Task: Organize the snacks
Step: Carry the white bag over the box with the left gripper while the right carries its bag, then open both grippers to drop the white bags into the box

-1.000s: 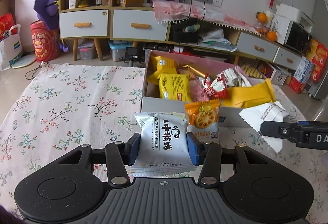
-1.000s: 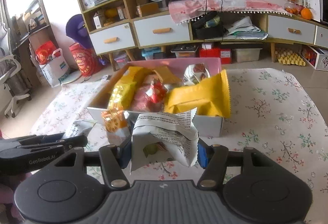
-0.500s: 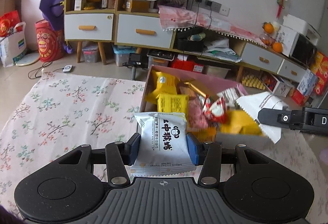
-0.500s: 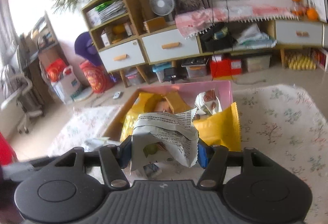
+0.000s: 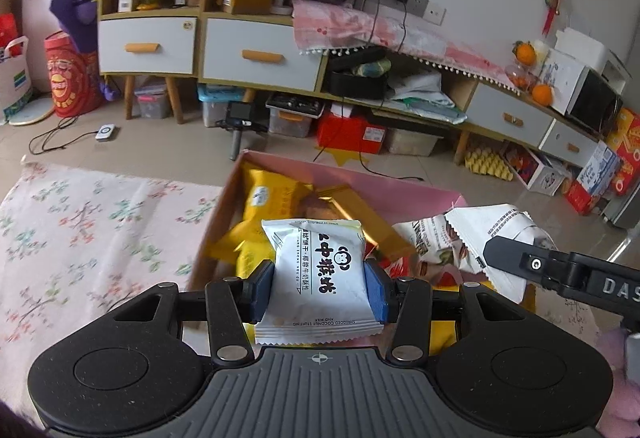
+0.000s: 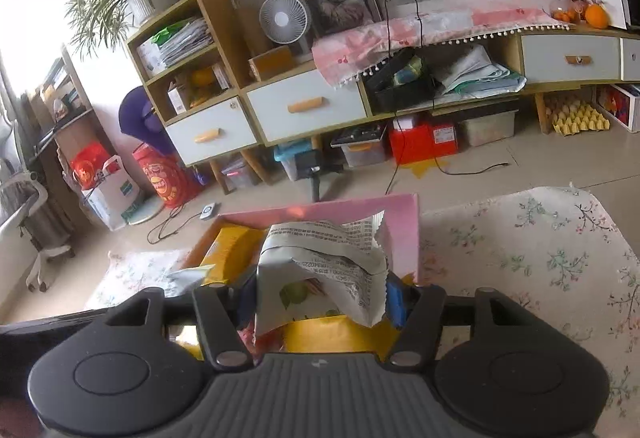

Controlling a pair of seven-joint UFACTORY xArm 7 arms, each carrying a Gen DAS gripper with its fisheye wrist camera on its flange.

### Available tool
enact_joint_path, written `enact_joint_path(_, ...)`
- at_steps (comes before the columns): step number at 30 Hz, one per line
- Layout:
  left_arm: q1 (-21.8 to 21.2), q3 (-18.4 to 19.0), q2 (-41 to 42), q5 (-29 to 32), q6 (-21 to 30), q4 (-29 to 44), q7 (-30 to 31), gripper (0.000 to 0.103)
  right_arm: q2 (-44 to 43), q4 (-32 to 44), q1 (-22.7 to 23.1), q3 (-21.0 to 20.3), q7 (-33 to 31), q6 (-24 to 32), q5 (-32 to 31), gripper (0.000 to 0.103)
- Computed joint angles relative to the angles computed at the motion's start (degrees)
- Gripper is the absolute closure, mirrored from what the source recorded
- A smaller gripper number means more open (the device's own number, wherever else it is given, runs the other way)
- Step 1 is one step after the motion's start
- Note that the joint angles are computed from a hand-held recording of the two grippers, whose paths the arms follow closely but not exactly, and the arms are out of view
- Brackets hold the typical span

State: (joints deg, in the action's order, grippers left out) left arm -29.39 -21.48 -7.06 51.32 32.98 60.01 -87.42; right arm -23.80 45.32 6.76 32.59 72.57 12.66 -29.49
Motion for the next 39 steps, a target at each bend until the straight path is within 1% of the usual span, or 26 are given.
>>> enact_joint_path(1,0.0,-0.1,1.0,0.5,0.3,0.9,0.2,0.058,0.1,-0.3,-0.1,-0.4,0.4,-0.9,0.3,0.057)
enact_joint_path(4,-0.8,0.2,3.4,2.3,1.3,3.1,0.2,0.058,0.0,-0.9,-1.7,0.2,2.5,-2.9,0.7,0.057)
enact_joint_path(9,-2.8,2.0,5.6,3.3,2.5,4.9,0.4,0.057,0.6,-2.2,-3.4,0.7,4.8,-7.9,3.4,0.056)
enact_joint_path(11,-3.2,2.7,5.9,3.6,2.3,5.0,-0.9,0.057,1.0,-2.4,-3.7,1.1,4.4,-9.4,4.6,0.056)
enact_joint_path(13,-3.4,3.2,5.9,3.8,1.7,4.8,-2.6,0.057,1.2,-2.5,-5.0,2.4,4.4,-10.4,5.4,0.056)
enact_joint_path(16,-3.4,3.9,6.3,3.8,0.1,4.7,-2.2,0.055,1.3,-3.0,-6.7,4.1,4.6,-12.9,7.2,0.052)
enact_joint_path(18,-3.5,4.1,6.4,2.6,0.2,4.9,-0.4,0.051,1.3,-2.9,-7.0,4.5,3.8,-13.1,8.7,0.048)
enact_joint_path(19,-3.7,3.9,6.3,2.9,1.2,4.9,-0.8,0.048,1.0,-3.1,-7.0,4.5,3.3,-13.4,9.3,0.044)
enact_joint_path(20,-3.8,4.0,5.9,3.1,1.2,4.6,-1.0,0.043,0.6,-3.1,-7.3,4.8,2.9,-13.3,9.8,0.042)
enact_joint_path(25,-3.2,3.7,3.6,0.4,-0.1,2.6,0.9,0.033,-0.9,-3.1,-7.3,5.1,1.9,-11.1,11.9,0.039)
enact_joint_path(27,-2.9,3.0,2.5,-0.3,0.4,2.0,1.7,0.027,-1.4,-2.8,-7.0,5.2,1.5,-9.8,12.0,0.035)
enact_joint_path(29,-2.6,2.3,1.1,-1.1,0.5,0.9,2.8,0.023,-2.4,-2.2,-6.2,5.0,1.4,-6.9,11.9,0.028)
enact_joint_path(31,-2.4,1.5,-0.2,-2.4,1.5,0.2,4.9,0.022,-3.5,-2.4,-5.4,4.6,2.3,-5.4,11.8,0.026)
enact_joint_path(34,-2.4,0.3,-1.7,-5.4,3.7,0.0,9.7,0.018,-4.5,-2.5,-2.5,3.2,3.3,-2.4,12.7,0.025)
enact_joint_path(36,-2.2,-0.5,-3.2,-6.7,4.6,-0.8,11.1,0.015,-4.8,-1.9,-0.4,2.2,3.1,0.8,12.7,0.024)
enact_joint_path(39,-2.0,-1.7,-5.7,-9.1,4.9,-2.4,12.9,0.013,-5.4,-0.9,2.1,1.3,2.8,5.6,11.8,0.023)
